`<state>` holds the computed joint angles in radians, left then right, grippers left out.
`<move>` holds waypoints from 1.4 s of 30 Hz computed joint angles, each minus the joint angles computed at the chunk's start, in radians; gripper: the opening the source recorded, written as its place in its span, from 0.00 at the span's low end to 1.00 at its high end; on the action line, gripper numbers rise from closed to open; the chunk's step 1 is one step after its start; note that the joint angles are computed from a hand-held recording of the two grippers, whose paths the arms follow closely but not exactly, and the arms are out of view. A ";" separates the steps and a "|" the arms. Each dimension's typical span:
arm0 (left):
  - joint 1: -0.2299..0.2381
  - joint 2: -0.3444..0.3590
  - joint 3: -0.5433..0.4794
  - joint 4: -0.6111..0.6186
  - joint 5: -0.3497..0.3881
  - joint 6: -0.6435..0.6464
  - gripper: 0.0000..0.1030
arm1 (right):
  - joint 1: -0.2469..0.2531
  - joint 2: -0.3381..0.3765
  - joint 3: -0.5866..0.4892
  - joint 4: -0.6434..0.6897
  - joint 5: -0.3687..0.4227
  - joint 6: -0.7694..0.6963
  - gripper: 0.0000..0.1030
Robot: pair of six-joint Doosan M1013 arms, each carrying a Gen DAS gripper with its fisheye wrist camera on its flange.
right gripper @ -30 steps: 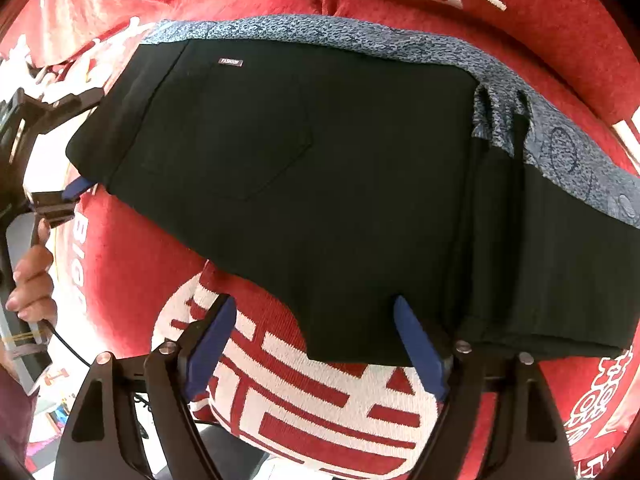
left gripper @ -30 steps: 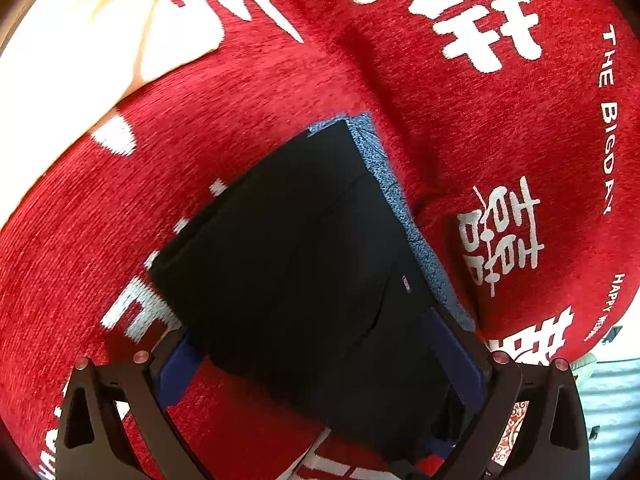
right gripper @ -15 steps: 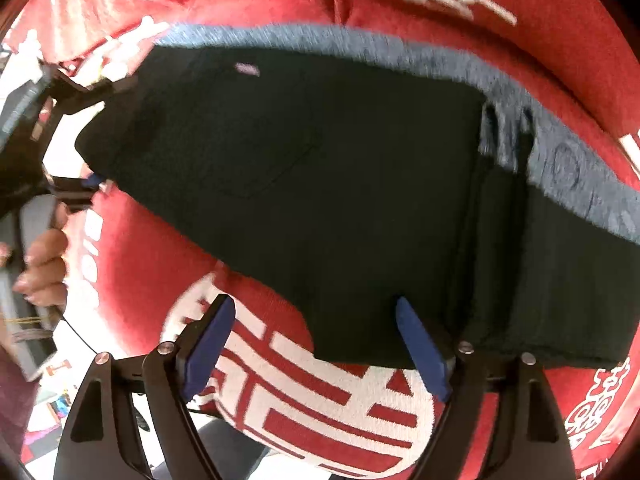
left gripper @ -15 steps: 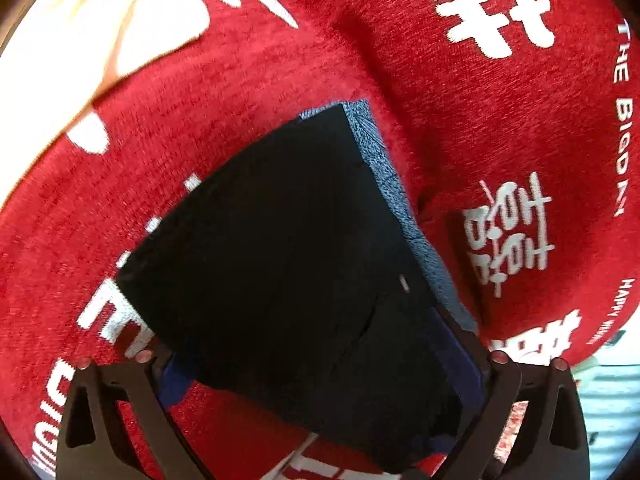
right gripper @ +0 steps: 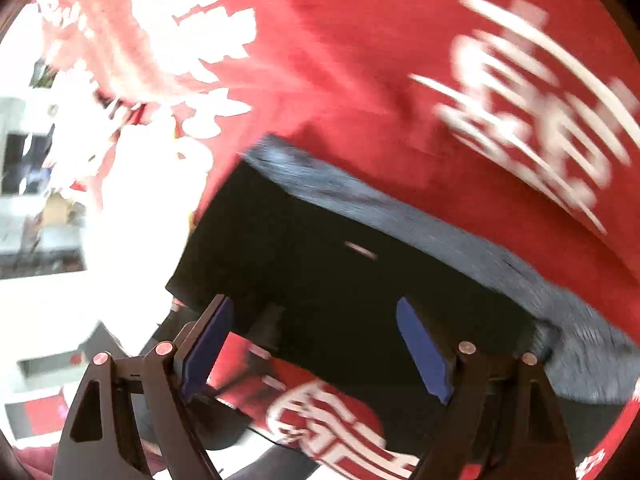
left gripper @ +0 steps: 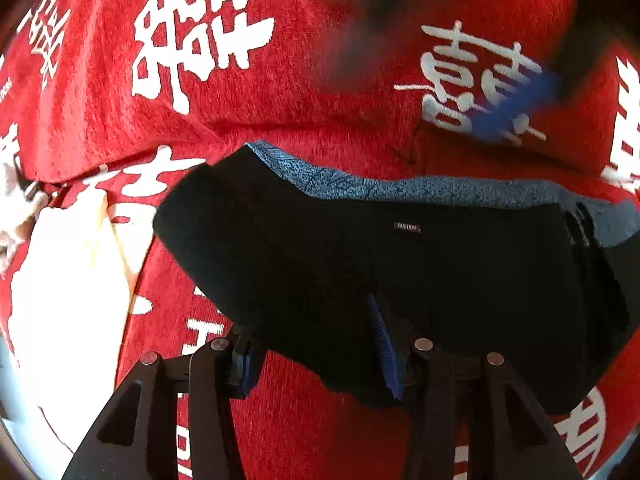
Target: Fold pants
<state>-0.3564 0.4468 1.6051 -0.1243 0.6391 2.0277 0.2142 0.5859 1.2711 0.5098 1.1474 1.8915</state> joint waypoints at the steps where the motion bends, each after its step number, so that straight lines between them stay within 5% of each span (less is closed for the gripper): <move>1: -0.004 -0.004 0.008 0.013 -0.012 0.007 0.47 | 0.006 0.037 -0.058 0.012 0.050 -0.029 0.87; 14: -0.008 -0.017 0.038 0.028 -0.057 0.045 0.47 | 0.092 0.404 -0.618 -0.042 0.567 -0.061 0.87; 16: -0.004 -0.013 0.029 0.008 -0.032 0.055 0.47 | 0.105 0.431 -0.654 -0.108 0.646 -0.076 0.64; 17: 0.000 -0.011 0.022 -0.015 -0.017 0.066 0.47 | 0.107 0.423 -0.637 -0.136 0.648 -0.087 0.31; 21: 0.003 -0.027 0.022 -0.127 -0.011 0.164 0.47 | 0.077 0.319 -0.463 -0.078 0.495 -0.088 0.17; 33: -0.038 -0.097 0.001 -0.391 0.106 0.355 0.47 | -0.059 -0.101 0.198 0.325 -0.081 -0.232 0.16; 42: -0.161 -0.166 0.021 -0.460 0.164 0.468 0.47 | -0.176 -0.423 0.601 0.593 -0.362 -0.413 0.17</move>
